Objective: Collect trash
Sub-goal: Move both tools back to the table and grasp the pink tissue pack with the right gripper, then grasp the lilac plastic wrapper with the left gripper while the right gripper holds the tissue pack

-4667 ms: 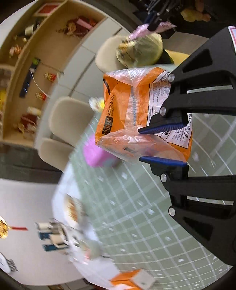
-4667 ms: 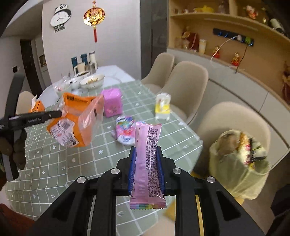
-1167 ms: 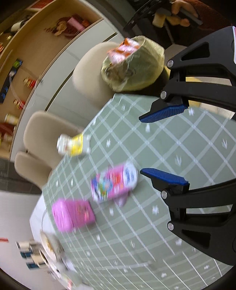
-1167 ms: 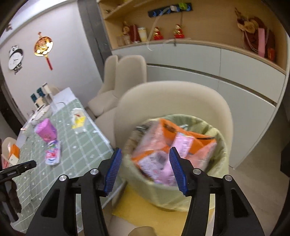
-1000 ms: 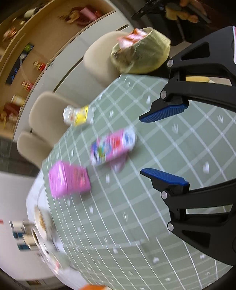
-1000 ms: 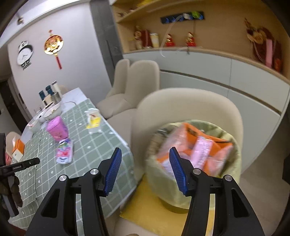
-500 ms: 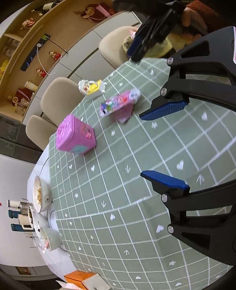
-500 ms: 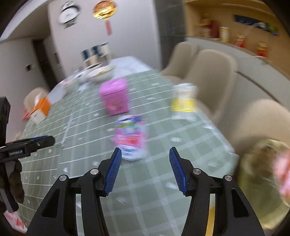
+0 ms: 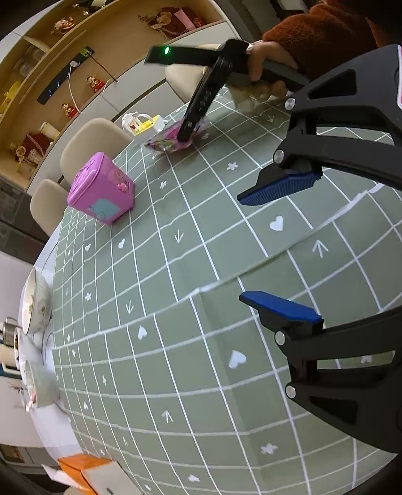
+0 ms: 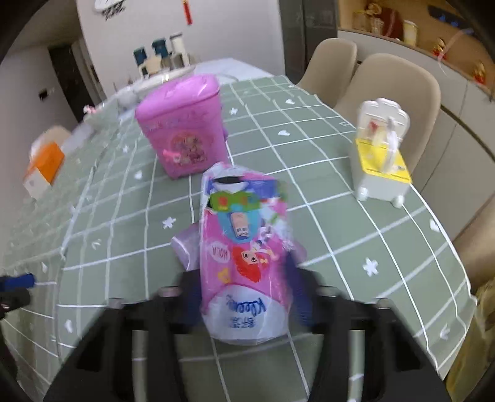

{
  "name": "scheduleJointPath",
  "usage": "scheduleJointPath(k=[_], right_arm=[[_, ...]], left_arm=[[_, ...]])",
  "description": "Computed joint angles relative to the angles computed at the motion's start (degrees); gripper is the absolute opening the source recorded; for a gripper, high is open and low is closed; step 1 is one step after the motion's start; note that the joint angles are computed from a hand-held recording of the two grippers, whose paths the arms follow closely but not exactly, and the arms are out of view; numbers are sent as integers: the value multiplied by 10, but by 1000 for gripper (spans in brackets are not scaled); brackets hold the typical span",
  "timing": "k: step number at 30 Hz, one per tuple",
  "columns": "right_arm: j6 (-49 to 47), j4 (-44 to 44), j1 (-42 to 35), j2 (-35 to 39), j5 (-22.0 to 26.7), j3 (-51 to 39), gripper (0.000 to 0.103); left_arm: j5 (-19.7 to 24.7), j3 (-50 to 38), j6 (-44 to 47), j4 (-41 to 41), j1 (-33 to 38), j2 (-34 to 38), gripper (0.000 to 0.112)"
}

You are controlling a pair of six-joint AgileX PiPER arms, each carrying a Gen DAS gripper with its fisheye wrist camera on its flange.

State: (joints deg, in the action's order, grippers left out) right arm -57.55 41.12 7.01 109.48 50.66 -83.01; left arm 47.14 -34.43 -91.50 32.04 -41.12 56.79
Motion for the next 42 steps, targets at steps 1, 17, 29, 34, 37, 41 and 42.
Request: scheduleJointPath(k=[1,17,29,34,37,41,42], right_arm=[[-7,11,-14,-17,4,13,18],[-58,2,-192,-143,-13,130,10],[-99,32,-263,-145,32,168,10],[-101,39,-271,-143,42,165,10],[-100,41,-267,-146,48,164,10],[-102,42,-252,-156,57,177,10],[-103,41,-246,-158,57,182,10]], left_arm=[[-16,-1,18,-6,14,5,55],[-240,-231,446,-161,132,324,54],[-143,-472,693,-254,166,531,28],[-111,-468,640,-218,130,522,3],[-110,-429,566,-184,103,490,2],[-112,-368,481,-143,76,439,2],[-109,-355,468,-134,72,427,2]])
